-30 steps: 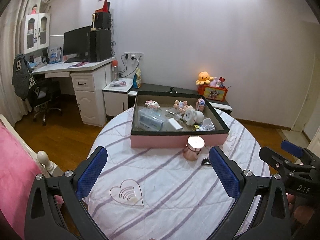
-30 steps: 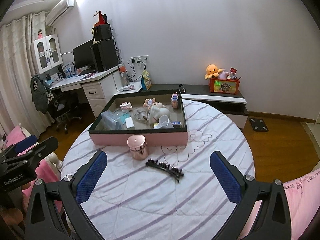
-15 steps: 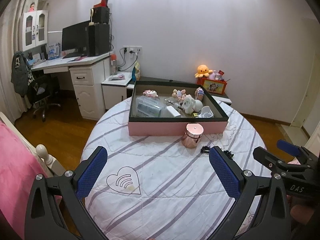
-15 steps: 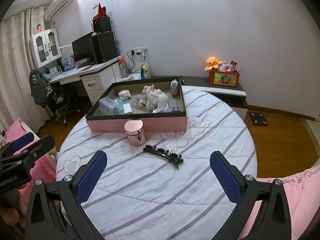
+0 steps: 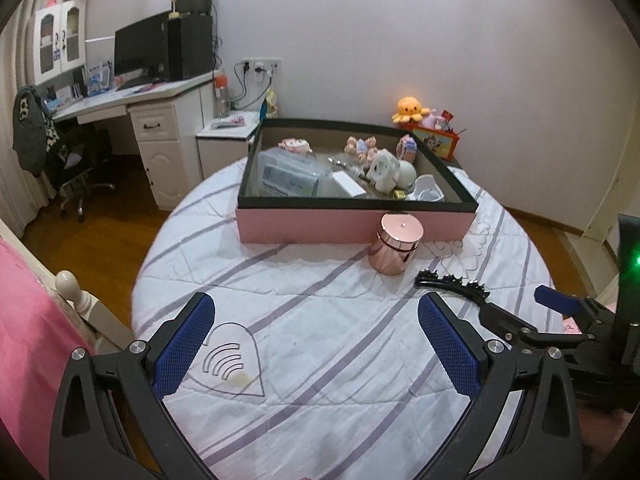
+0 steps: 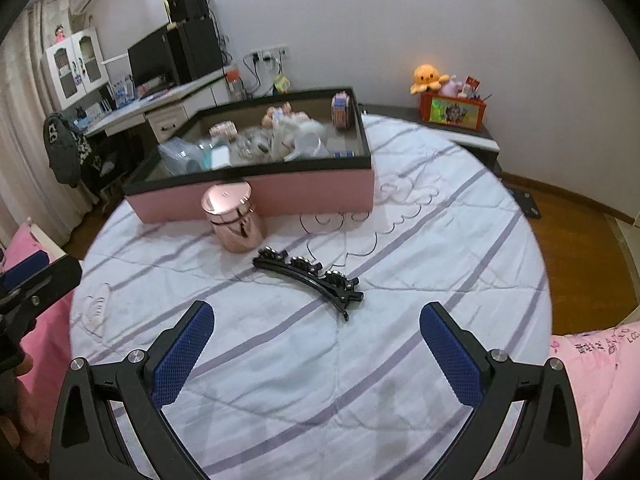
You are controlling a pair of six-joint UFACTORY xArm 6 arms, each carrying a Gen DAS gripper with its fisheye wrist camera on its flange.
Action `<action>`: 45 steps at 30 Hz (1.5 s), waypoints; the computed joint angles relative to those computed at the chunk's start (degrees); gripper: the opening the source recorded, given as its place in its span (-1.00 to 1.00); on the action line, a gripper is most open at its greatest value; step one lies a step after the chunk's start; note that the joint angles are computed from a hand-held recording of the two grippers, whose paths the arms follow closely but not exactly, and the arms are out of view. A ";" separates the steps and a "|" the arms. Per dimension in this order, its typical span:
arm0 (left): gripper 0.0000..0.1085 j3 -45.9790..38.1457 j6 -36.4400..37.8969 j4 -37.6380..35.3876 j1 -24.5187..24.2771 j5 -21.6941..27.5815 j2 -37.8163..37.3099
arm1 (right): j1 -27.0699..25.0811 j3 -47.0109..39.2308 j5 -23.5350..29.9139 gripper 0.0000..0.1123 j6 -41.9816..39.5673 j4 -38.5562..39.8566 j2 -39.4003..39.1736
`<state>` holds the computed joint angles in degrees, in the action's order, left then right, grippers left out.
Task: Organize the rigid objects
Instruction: 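Grasp the rose-gold jar with the left tool while the right tool grasps the black hair clip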
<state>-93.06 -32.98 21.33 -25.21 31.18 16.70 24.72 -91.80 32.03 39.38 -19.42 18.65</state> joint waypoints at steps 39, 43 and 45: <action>0.89 -27.61 8.62 -8.29 -0.83 12.04 21.21 | -3.00 -12.96 1.41 -0.65 -20.62 12.57 11.85; 0.89 -36.20 10.50 -9.48 -1.40 15.31 26.65 | -3.45 -12.62 0.81 -0.65 -20.81 13.95 11.83; 0.89 -42.94 11.77 -10.34 -1.75 17.89 30.78 | -3.65 -12.49 0.68 -0.65 -20.69 14.02 11.74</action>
<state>-136.00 -21.22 10.99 -26.96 49.07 47.48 21.06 -104.28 32.72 18.69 -5.41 30.39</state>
